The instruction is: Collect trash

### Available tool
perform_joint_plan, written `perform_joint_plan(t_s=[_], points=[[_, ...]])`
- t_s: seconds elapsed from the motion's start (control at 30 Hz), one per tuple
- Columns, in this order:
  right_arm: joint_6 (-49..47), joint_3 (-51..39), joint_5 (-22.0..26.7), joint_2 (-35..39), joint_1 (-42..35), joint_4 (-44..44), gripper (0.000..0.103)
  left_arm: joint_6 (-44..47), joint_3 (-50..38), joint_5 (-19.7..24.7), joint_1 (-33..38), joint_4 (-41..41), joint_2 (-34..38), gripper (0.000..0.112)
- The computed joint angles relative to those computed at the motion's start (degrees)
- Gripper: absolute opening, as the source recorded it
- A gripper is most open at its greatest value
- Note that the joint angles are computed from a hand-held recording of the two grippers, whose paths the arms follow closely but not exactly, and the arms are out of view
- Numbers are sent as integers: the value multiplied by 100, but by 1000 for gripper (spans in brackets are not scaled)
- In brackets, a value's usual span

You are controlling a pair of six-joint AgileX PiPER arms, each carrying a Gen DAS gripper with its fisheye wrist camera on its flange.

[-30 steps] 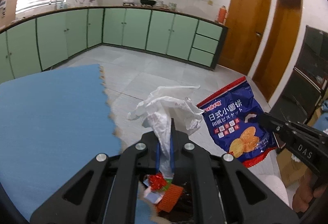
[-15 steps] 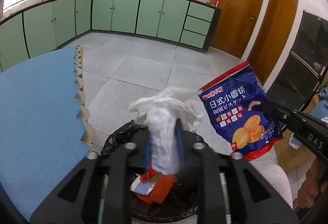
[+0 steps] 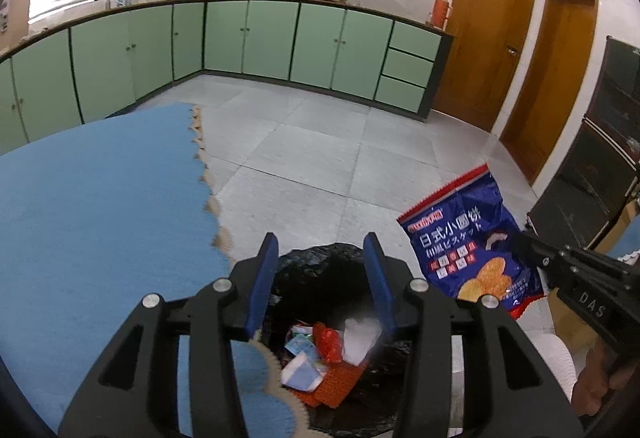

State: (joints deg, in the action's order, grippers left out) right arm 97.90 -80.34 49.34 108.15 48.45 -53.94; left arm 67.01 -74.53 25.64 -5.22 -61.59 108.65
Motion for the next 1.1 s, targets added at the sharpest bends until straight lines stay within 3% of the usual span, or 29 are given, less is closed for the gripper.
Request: perform_joint_plan(t_s=[0.2, 0.3, 0.43, 0.5, 0.6, 0.67, 0.8, 0.97, 1.1], points=[[-498, -390, -143, 357, -164, 417, 3, -46, 100, -150, 85, 73, -111, 48], [-512, -446, -153, 421, -194, 460, 13, -157, 59, -149, 110, 211, -121, 48], [-400, -366, -122, 335, -127, 333, 14, -247, 5, -129, 150, 329, -109, 50], [-392, -379, -58, 286, -85, 310, 19, -248, 17, -142, 168, 326, -123, 53], [-365, -416, 105, 200, 17, 210, 39, -226, 59, -149, 198, 320, -193, 57], [-363, -465, 256, 166, 82, 145, 59, -166, 99, -128, 232, 286, -256, 63], [-233, -463, 416, -2, 188, 3, 72, -43, 228, -82, 308, 229, -433, 72], [-74, -472, 685, -188, 377, -218, 96, 257, 443, -47, 507, -6, -736, 83], [-192, -579, 782, -264, 508, -256, 97, 284, 541, 48, 649, 19, -1011, 91]])
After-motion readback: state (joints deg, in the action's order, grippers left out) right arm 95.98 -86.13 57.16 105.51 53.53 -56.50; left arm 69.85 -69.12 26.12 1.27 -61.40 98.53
